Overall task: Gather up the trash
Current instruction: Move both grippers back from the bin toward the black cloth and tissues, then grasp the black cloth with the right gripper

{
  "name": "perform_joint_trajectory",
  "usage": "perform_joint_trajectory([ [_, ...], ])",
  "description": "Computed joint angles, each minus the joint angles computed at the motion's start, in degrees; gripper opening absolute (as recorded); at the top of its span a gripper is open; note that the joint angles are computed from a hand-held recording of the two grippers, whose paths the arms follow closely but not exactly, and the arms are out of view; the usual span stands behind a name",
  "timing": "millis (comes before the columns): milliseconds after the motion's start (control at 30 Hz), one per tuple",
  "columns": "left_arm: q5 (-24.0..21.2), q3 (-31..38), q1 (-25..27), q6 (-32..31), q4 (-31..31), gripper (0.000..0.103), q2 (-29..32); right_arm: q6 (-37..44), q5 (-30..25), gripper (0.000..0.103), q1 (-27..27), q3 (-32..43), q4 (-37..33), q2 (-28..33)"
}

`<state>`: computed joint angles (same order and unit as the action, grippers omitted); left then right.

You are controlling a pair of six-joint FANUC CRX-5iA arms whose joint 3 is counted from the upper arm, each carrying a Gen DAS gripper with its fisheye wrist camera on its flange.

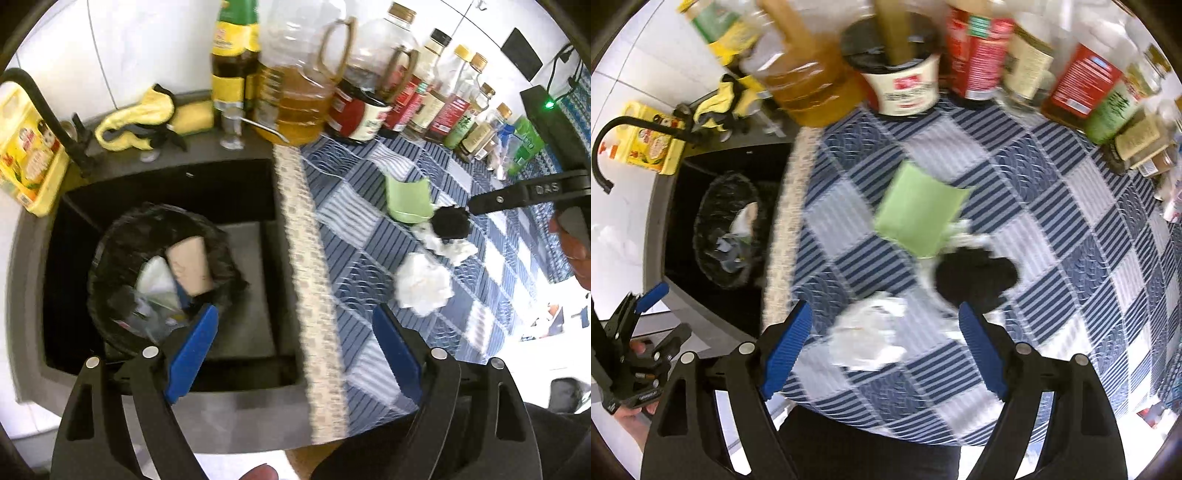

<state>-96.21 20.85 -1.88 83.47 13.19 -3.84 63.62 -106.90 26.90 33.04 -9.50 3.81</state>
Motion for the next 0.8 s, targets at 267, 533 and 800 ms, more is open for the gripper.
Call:
perform_joint_trajectory([
  [267, 0.81, 2.70, -9.99, 9.42, -4.00, 0.091, 1.69, 6.95, 0.07, 0.081, -7.05, -4.01, -2.99, -0.77],
  [533, 0.56, 5.01, -16.89, 17.07, -7.84, 0.092, 3.88, 11.28, 0.26, 0.085, -10.76, -5.92, -7.55, 0.94],
  [800, -1.01, 4.97, -20.18, 22.08, -9.50, 0.092, 5.04, 12.85, 1.57, 0.084, -12.19, -6.70, -10.43, 2.99],
])
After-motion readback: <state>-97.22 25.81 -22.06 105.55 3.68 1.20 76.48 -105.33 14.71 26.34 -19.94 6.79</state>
